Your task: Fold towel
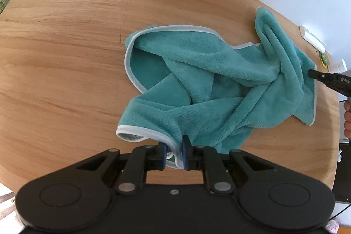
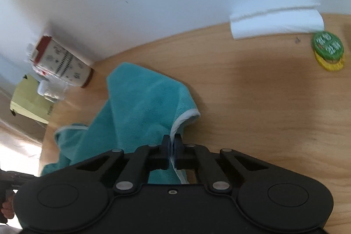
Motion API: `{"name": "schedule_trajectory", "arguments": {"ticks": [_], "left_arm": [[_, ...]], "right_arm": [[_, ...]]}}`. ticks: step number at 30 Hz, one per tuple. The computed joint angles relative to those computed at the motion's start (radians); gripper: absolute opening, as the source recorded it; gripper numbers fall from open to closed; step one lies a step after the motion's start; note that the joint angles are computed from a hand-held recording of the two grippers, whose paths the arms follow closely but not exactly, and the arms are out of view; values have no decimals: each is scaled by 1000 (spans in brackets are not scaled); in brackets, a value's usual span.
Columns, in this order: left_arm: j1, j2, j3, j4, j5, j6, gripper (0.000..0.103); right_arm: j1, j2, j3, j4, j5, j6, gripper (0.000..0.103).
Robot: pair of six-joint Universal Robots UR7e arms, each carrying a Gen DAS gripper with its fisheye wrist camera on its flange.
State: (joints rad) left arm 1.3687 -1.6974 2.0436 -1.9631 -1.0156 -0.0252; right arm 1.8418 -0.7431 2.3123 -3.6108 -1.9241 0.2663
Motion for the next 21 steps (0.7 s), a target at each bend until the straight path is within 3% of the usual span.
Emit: {"name": "schedule_trajectory", "arguments": {"ticks": [2,8,10,14,15,21], "left_arm": [[-4,-8,3,10,12,2,27],[4,-32,-10,16,-4,4,43],[5,-45,-19,9,2,8,44],[-21,-51,-1,-70,100,74,44],[-17,-31,-9,-121,132,106,44],[41,99,-54,-259,144,242,44]], "right_arm": [[9,-6,4,-24,3,8,3],[35,-22,-17,52,-44,32,3],[44,-22,-22,63,-45,36,3],[47,-18,-27,88,-51,41,3],[49,-17,-29,96,-55,43,3],[67,-13,-38,120,-74,65,3]]}}
